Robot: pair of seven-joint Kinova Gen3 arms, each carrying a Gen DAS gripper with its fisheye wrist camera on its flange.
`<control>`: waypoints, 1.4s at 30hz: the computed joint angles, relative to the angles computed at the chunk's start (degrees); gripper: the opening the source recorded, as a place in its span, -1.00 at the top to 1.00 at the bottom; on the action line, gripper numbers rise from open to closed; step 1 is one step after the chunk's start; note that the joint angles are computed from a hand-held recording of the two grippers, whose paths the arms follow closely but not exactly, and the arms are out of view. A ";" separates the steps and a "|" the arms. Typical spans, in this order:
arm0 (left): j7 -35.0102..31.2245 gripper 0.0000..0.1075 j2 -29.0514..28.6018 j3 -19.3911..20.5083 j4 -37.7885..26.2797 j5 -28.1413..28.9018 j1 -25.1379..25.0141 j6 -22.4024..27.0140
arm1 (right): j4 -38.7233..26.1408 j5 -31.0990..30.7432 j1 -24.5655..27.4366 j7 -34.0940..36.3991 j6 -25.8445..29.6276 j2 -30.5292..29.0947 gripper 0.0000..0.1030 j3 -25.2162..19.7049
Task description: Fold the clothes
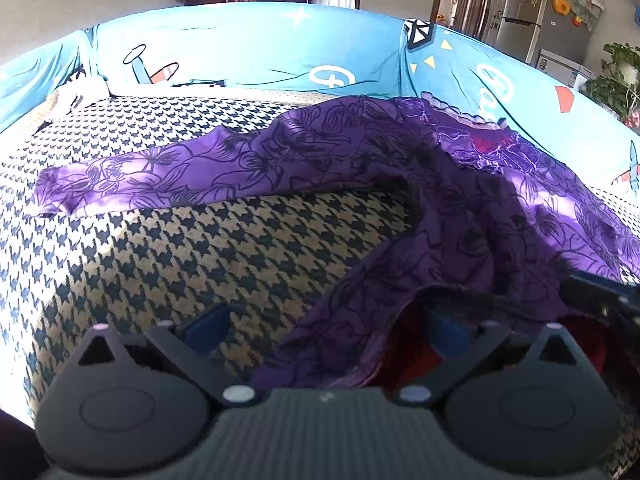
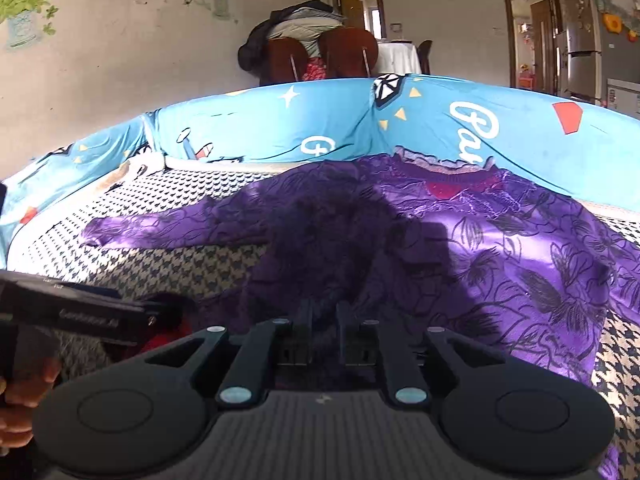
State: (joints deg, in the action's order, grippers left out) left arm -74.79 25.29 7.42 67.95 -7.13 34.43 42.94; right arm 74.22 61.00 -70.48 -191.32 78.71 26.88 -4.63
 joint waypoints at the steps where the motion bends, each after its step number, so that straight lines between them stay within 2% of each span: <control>1: 0.28 -0.91 0.02 -0.21 -0.01 -0.18 0.16 0.08 | 0.03 0.21 -0.27 0.34 -0.23 0.06 0.58 -0.21; 3: 0.71 -0.92 0.13 -0.47 -0.11 -0.55 0.41 0.24 | 0.46 0.57 -0.71 0.40 -1.32 -0.09 0.34 -0.58; 5: 1.50 -0.92 0.30 -0.96 -0.26 -1.35 0.97 0.47 | 1.10 0.97 -1.02 0.01 -2.55 -0.34 0.27 -0.81; 11: 3.36 -0.91 0.73 -1.54 -0.81 -2.93 1.70 1.30 | 1.27 1.18 -0.95 1.44 -5.40 -0.10 0.20 -1.14; 14: 3.25 -0.92 0.83 -1.27 -0.79 -3.00 1.54 1.32 | -1.44 0.02 -1.20 4.26 -3.59 1.97 0.20 -0.50; 17: 2.49 -0.91 0.99 -0.83 -0.87 -2.88 1.39 1.40 | -2.09 -0.78 -1.31 4.02 -3.67 2.71 0.21 0.67; 18: 2.09 -0.91 1.06 -0.64 -0.92 -2.70 1.28 1.43 | -1.67 -0.86 -1.24 3.21 -4.37 2.44 0.23 0.89; 19: 1.43 -0.91 1.22 -0.27 -1.12 -2.29 1.02 1.61 | -1.46 -0.79 -1.27 2.77 -4.67 2.36 0.35 1.09; 20: 0.67 -0.91 1.41 0.11 -1.36 -1.79 0.74 1.85 | -1.36 -0.66 -1.30 2.45 -4.82 2.34 0.55 1.25; 24: -1.46 -0.91 2.16 0.64 -2.16 -0.63 0.71 2.38 | -3.16 -0.36 -2.03 3.84 -1.98 3.68 0.81 2.17; 30: -2.33 -0.92 3.86 -0.20 -4.90 -0.70 1.88 2.28 | -3.29 5.10 -3.01 1.86 1.43 3.74 0.86 4.39; 33: -2.95 -0.91 5.36 -0.49 -7.88 -1.15 2.43 3.32 | -2.93 6.98 -1.88 1.31 1.26 3.05 0.86 4.36; 38: -8.18 -0.92 6.65 1.37 -10.78 1.29 1.29 3.05 | -2.96 11.58 -0.82 1.56 1.29 2.59 0.86 4.82; 42: -8.83 -0.91 9.03 -0.56 -14.78 0.05 3.65 3.34 | -1.69 17.84 -0.48 0.28 0.62 1.89 0.86 5.35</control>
State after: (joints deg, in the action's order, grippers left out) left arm -83.62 34.32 6.85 53.18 -7.08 38.08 46.28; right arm 72.53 78.84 -70.96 -191.04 79.32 28.77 0.72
